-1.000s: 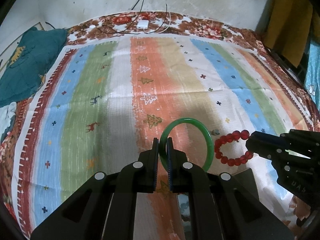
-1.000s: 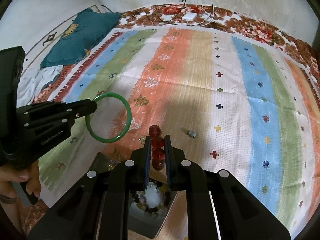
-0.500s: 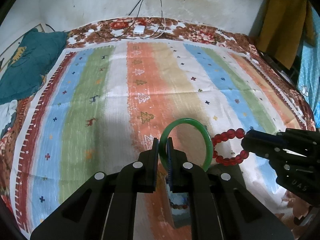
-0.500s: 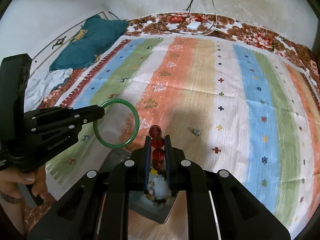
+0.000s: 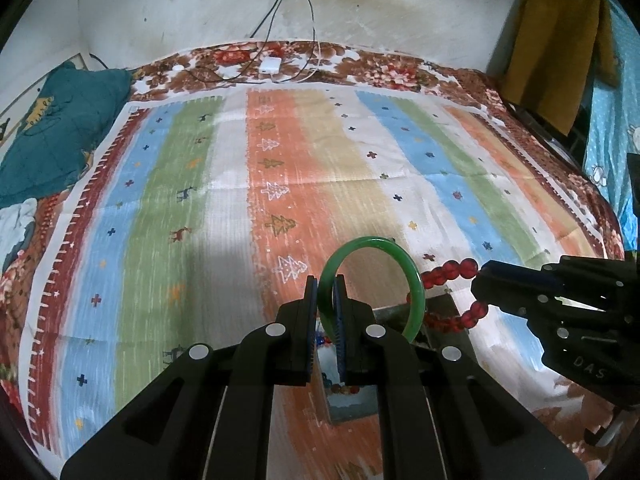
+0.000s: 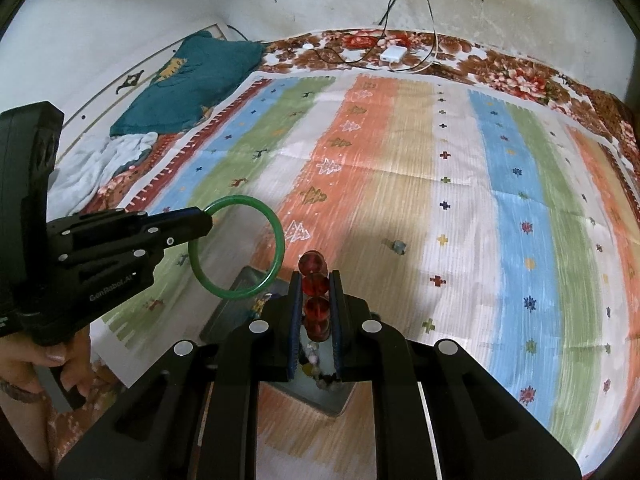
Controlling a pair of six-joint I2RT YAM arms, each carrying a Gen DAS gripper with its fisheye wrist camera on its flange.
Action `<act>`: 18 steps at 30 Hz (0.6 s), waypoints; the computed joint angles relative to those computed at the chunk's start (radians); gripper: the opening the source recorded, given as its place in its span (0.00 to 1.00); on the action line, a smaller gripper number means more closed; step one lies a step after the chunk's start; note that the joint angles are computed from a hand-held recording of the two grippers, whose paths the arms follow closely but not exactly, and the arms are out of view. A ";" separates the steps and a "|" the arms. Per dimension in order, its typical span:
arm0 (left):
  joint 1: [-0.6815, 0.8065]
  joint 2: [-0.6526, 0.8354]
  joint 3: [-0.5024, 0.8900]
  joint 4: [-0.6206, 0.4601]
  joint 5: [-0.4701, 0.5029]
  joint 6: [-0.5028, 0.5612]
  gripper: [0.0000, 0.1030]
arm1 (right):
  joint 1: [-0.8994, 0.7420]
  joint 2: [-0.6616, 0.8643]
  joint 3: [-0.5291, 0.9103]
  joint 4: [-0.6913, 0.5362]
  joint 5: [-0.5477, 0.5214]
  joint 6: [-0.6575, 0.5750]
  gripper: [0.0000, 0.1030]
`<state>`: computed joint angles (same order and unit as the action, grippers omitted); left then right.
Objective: Organize jewelry
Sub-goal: 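Carry the green bangle and red bead bracelet over the silver tin with both tools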
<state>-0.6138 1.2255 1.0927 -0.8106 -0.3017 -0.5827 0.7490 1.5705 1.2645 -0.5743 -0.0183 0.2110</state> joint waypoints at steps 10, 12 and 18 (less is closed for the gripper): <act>-0.056 -0.017 -0.023 -0.021 -0.023 -0.038 0.07 | 0.020 -0.050 -0.086 0.009 -0.013 0.010 0.13; -0.067 -0.020 -0.027 -0.024 -0.029 -0.047 0.07 | 0.016 -0.048 -0.093 0.007 -0.014 0.007 0.13; -0.090 -0.008 -0.029 -0.025 -0.033 -0.055 0.07 | 0.012 -0.044 -0.089 0.004 -0.020 0.008 0.13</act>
<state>-0.7041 1.2178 1.0640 -0.8353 -0.3349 -0.6380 0.7607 1.5267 1.1753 -0.5700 -0.0379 0.2192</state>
